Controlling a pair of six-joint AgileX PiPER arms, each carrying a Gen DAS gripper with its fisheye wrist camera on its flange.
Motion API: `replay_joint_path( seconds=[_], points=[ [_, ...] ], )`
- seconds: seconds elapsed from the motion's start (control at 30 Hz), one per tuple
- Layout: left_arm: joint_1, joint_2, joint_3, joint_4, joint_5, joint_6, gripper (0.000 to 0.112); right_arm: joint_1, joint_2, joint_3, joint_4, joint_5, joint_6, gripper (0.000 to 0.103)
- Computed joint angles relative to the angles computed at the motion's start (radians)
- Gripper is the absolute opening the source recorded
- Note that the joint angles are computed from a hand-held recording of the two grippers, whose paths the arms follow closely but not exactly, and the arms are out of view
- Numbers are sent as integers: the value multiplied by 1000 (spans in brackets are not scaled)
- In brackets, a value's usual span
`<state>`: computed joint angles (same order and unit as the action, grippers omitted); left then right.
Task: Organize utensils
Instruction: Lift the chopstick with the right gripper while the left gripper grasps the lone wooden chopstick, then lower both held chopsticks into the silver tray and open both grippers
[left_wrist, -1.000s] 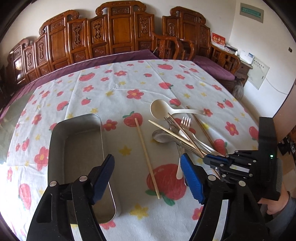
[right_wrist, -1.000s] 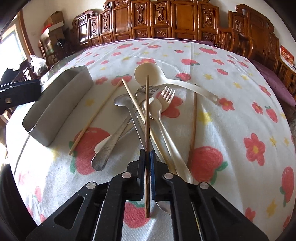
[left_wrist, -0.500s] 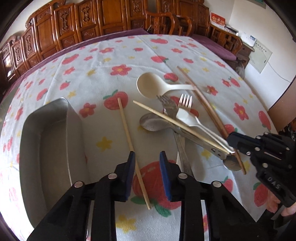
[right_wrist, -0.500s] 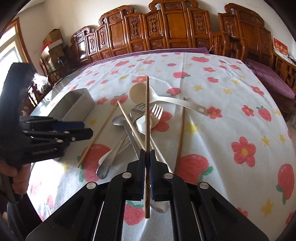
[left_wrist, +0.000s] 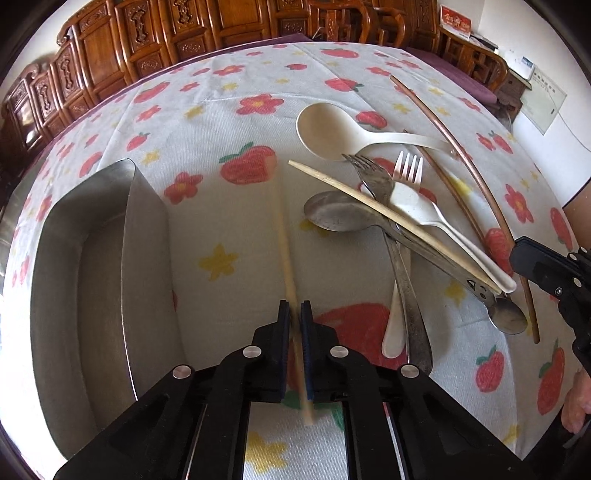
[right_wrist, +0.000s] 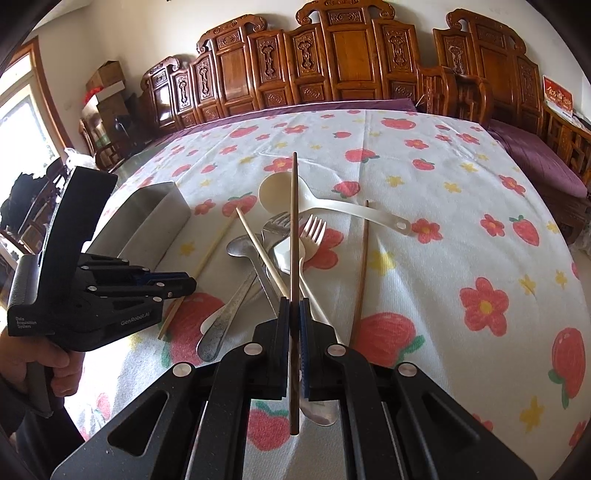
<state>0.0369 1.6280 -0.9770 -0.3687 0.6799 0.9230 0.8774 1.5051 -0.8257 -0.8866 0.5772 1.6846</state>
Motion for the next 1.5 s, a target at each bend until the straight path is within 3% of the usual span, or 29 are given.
replay_joint_path(
  seconds=[0.07, 0.2, 0.53, 0.8, 1.23, 1.5],
  points=[
    [10, -24, 23, -12, -32, 12, 4, 3, 2, -7, 4, 4, -5, 6],
    [62, -52, 18, -61, 13, 68, 4, 11, 2, -19, -1, 4, -3, 6],
    [271, -165, -26, -222, 246, 254, 4, 51, 32, -81, 17, 21, -37, 6],
    [404, -158, -105, -269, 365, 330, 4, 82, 59, -115, 18, 28, -37, 6],
    [484, 21, -273, -250, 388, 335, 4, 148, 105, -203, 28, 97, -61, 6],
    [484, 123, -339, -267, 392, 325, 4, 137, 162, -261, 28, 83, -72, 6]
  ],
)
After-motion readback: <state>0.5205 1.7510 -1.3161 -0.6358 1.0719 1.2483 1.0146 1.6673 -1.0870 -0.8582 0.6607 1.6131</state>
